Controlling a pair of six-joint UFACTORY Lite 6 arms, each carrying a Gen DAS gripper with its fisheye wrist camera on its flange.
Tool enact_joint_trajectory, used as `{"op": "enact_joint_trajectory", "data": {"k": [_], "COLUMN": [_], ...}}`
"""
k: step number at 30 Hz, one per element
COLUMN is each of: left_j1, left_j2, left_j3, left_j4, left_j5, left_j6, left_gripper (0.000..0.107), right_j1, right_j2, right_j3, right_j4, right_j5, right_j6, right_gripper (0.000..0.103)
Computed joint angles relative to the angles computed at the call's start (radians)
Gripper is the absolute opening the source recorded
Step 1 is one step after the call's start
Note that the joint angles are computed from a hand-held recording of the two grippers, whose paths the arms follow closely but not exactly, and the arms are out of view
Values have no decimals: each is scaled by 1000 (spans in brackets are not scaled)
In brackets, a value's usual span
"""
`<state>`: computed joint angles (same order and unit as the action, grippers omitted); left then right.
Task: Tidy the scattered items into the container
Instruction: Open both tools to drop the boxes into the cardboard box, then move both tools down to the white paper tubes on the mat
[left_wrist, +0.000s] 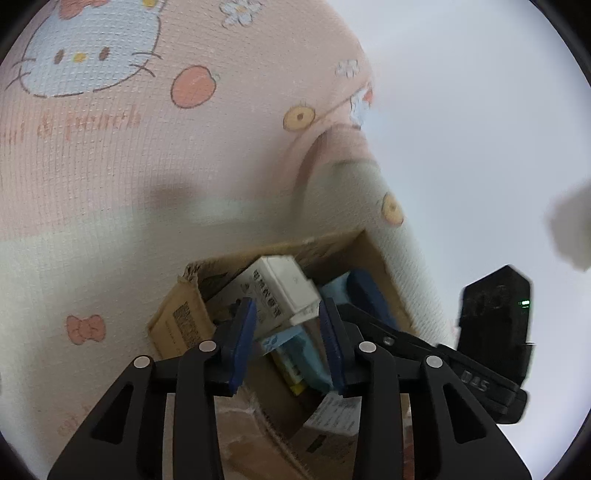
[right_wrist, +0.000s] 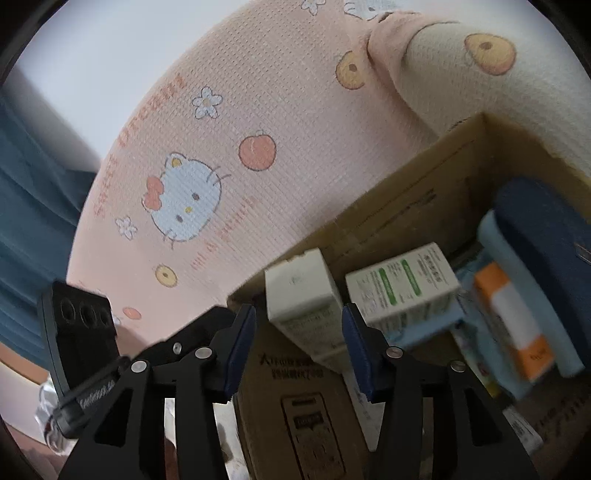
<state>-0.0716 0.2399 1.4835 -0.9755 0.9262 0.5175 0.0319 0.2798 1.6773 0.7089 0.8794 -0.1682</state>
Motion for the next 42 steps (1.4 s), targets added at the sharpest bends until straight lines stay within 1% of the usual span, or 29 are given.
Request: {"op": "enact_joint_trajectory", "data": {"k": [3, 6, 8, 11, 13, 14, 15, 18, 19, 22, 24, 25, 26, 29, 31, 32, 34, 37, 39, 40, 42], "left_j1": [-18, -41, -48, -29, -9, -3, 3, 35, 44, 103, 167, 196, 244, 414, 541, 631, 774, 936, 1037, 1074, 1140], "left_j2": [2, -34, -49, -120, -186, -207, -229, -319, -352, -482, -576, -609, -652, -753, -793, -804, -788, -698, -607, -557, -462], "left_j3": [-10, -42, -43, -96, -140, -151, -162, -215, -234, -328, -397, -424, -461, -538, -578, -597, -615, -622, -609, -596, -571], "left_j4": [33, 76, 102, 50, 29, 26, 27, 53, 81, 131, 162, 173, 184, 215, 224, 229, 242, 277, 292, 302, 326], "left_j5": [-5, -56, -54, -54, -59, -60, -57, -35, -31, -10, 33, 54, 92, 214, 285, 333, 405, 448, 465, 466, 450], "left_j6": [-32, -49, -67, -26, -12, -12, -15, -18, -28, 6, 60, 88, 136, 275, 380, 445, 540, 621, 664, 680, 701], "left_gripper": [38, 38, 38, 39, 46, 57, 61, 61, 62, 63, 64, 64, 64, 64, 64, 65, 65, 65, 65, 65, 65], "right_j1": [2, 1, -4, -10, -3, 3, 12, 66, 114, 235, 345, 427, 487, 701, 830, 872, 964, 1045, 1062, 1059, 1047], "right_j2": [-62, -93, -122, -195, -251, -277, -301, -399, -446, -556, -614, -649, -673, -725, -722, -711, -673, -577, -521, -478, -410], "right_j3": [-60, -101, -134, -196, -231, -245, -258, -299, -319, -372, -400, -423, -443, -514, -553, -566, -587, -591, -588, -584, -565], "right_j4": [-43, -58, -58, -69, -85, -93, -103, -197, -272, -410, -522, -608, -667, -855, -954, -982, -1032, -1037, -1003, -954, -856], "right_j5": [-7, -18, -20, -26, -34, -38, -41, -55, -66, -77, -88, -99, -107, -135, -147, -154, -168, -226, -277, -323, -377], "right_j6": [12, 23, 29, 51, 79, 94, 107, 210, 288, 427, 545, 642, 715, 966, 1133, 1190, 1301, 1380, 1390, 1362, 1291], "right_gripper": [46, 46, 46, 46, 46, 47, 47, 51, 53, 58, 63, 67, 69, 70, 70, 70, 70, 70, 70, 70, 70]}}
